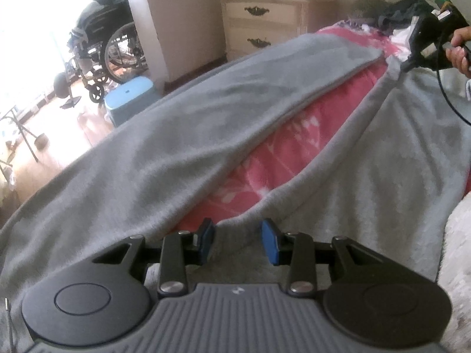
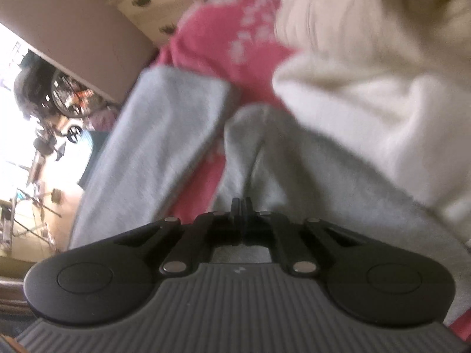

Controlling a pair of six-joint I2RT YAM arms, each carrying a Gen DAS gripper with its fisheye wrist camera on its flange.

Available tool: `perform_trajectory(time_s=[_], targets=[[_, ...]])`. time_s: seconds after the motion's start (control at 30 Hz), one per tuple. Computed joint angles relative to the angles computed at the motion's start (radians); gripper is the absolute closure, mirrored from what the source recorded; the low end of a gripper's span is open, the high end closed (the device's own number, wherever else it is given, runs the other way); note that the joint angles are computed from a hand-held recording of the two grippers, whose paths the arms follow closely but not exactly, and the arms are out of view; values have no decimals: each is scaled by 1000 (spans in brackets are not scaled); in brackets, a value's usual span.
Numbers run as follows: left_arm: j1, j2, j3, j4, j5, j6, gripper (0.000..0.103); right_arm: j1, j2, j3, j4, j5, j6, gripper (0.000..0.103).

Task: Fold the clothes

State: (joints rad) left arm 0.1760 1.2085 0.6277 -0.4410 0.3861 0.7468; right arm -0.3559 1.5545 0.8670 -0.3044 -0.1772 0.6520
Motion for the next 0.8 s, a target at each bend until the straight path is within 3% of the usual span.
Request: perform_trajectory(time_s=[0.13, 0.4, 0.6, 0.8], targets=[[-8, -17, -1, -8, -2, -1, 66, 6, -9, 15, 11, 19, -12, 103], [-37, 4, -34, 36, -72, -15, 66, -9, 69, 99, -106, 36, -146, 101], [-34, 6, -44, 42, -77, -9, 65, 7, 252, 186, -62, 133, -213, 103], [-40, 1, -42, 34, -86, -23, 65, -34, 274, 265, -38, 187, -262, 101]])
